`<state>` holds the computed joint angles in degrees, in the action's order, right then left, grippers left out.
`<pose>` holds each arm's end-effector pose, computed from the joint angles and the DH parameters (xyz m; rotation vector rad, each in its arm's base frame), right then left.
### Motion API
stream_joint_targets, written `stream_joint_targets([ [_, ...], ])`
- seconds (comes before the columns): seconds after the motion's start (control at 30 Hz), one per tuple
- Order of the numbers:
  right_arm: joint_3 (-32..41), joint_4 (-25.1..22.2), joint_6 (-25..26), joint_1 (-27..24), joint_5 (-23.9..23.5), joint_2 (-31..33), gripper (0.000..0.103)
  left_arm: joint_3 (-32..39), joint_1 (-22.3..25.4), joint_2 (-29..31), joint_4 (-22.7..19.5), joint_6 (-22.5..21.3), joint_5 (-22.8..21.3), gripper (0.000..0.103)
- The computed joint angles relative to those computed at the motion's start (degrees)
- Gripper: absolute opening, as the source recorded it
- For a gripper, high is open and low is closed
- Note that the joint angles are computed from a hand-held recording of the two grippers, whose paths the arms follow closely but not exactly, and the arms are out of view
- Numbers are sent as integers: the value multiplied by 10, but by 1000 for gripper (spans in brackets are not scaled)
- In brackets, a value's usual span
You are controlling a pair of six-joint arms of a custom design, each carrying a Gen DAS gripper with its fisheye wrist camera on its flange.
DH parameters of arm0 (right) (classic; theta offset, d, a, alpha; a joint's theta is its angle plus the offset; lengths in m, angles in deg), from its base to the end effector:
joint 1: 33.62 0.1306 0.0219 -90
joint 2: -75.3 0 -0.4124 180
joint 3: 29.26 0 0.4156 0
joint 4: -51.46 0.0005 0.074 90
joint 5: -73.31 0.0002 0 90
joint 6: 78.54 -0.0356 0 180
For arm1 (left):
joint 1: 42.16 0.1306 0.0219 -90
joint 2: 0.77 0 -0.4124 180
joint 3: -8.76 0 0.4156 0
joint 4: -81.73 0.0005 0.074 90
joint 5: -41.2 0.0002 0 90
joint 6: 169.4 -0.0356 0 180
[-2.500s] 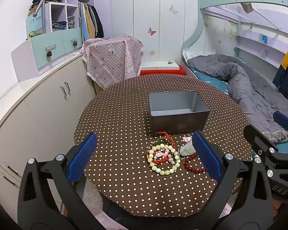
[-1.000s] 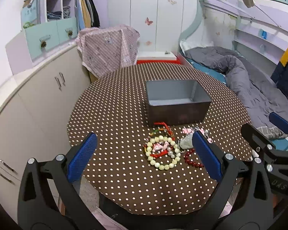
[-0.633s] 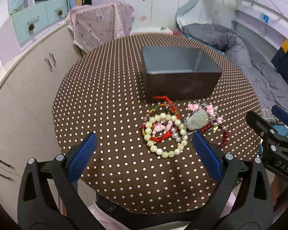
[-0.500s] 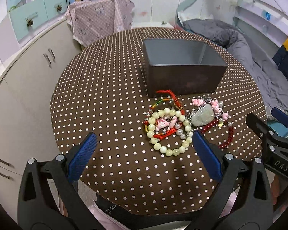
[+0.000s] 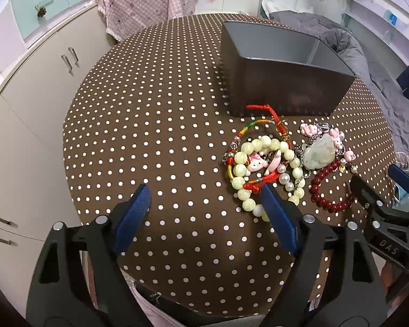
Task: Organize jewelry
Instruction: 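Lower both tools toward the jewelry pile beside the grey box, then grasp the red bead bracelet with the right tool while the left grasps the cream bead bracelet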
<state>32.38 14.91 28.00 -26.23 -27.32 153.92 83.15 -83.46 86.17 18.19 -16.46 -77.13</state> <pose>0.3985 0.0578 0.3258 -0.5905 2.4187 0.1654 0.3344 -0.2719 0.3498 -0.5671 2.5406 0.1527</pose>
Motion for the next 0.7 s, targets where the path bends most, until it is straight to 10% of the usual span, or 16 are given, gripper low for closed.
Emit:
stream_joint_targets([
  [0.23,-14,19,21,9,25,-13,85,4,-4,11,2,-21,-1,66],
  [0.6,-5,-3,42,2,-25,-12,11,-51,2,-44,59,-34,-2,23],
  [0.7,1,-2,39,-4,-30,-4,7,-61,8,-56,63,-46,-2,14],
])
